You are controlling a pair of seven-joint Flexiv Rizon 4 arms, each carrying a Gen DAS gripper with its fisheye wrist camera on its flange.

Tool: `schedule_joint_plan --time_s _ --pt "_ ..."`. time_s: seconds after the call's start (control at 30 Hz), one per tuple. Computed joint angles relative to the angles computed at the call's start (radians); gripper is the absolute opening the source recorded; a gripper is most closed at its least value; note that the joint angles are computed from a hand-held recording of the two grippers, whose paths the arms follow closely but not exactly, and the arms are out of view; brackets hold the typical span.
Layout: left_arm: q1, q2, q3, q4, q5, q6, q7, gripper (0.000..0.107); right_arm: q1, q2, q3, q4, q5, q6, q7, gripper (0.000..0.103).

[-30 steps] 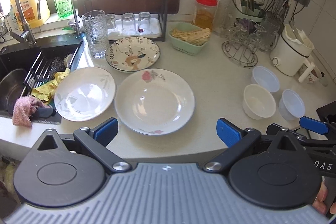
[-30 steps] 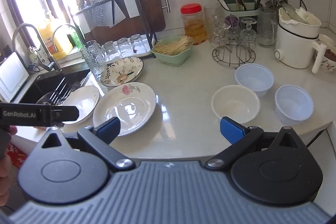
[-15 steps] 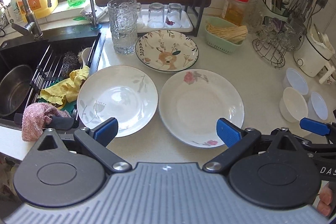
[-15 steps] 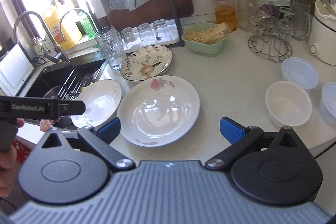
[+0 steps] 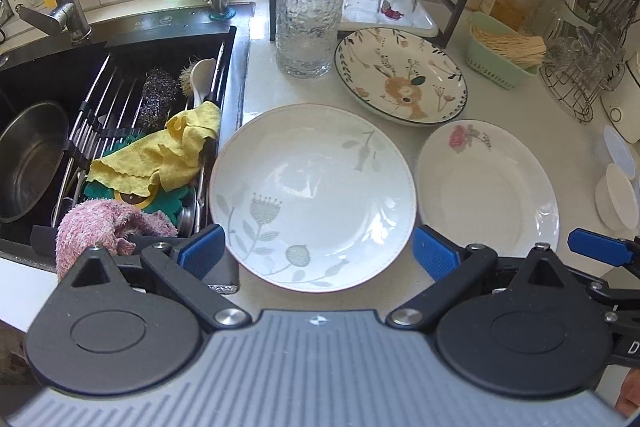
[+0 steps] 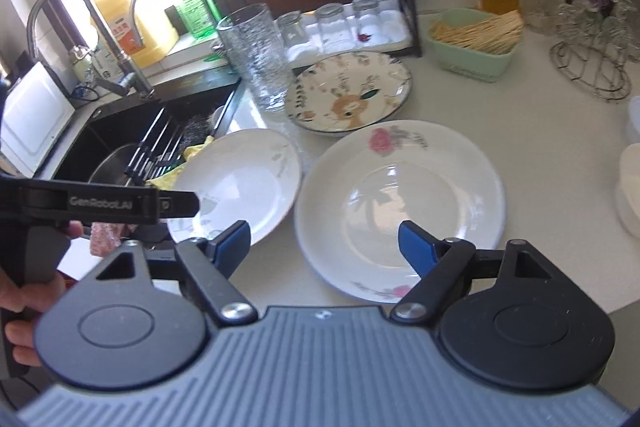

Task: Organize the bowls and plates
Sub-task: 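Move the left gripper to the rim of the leaf-print white plate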

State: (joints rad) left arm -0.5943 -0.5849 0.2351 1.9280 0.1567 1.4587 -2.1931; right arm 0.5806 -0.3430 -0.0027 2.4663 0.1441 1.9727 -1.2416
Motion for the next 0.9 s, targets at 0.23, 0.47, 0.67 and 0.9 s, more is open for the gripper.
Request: schedule_joint_plan --time_s 0.23,0.47,0.67,0.9 --pt "0.14 -0.024 -0.085 0.06 -0.062 0.088 0.104 0.101 0.008 -0.076 0.042 -0.056 -0.027 0.025 0.021 0.082" --pt "0.319 -0.067 -0.228 0.126 -0.147 0.209 0.235 0.1 0.037 -0.124 0.035 -0.117 -0.055 -0.03 0.06 0.071" --pt "0.476 -0.139 -0.384 0.118 -0.181 0.283 0.353 0.095 0.12 -0.171 -0.046 -0.161 -0.034 -0.069 0.13 0.052" --pt "0.511 -0.201 -0.426 0.044 -0.24 0.262 0.487 0.08 0.123 -0.209 -0.068 -0.196 -0.058 -0.107 0.2 0.038"
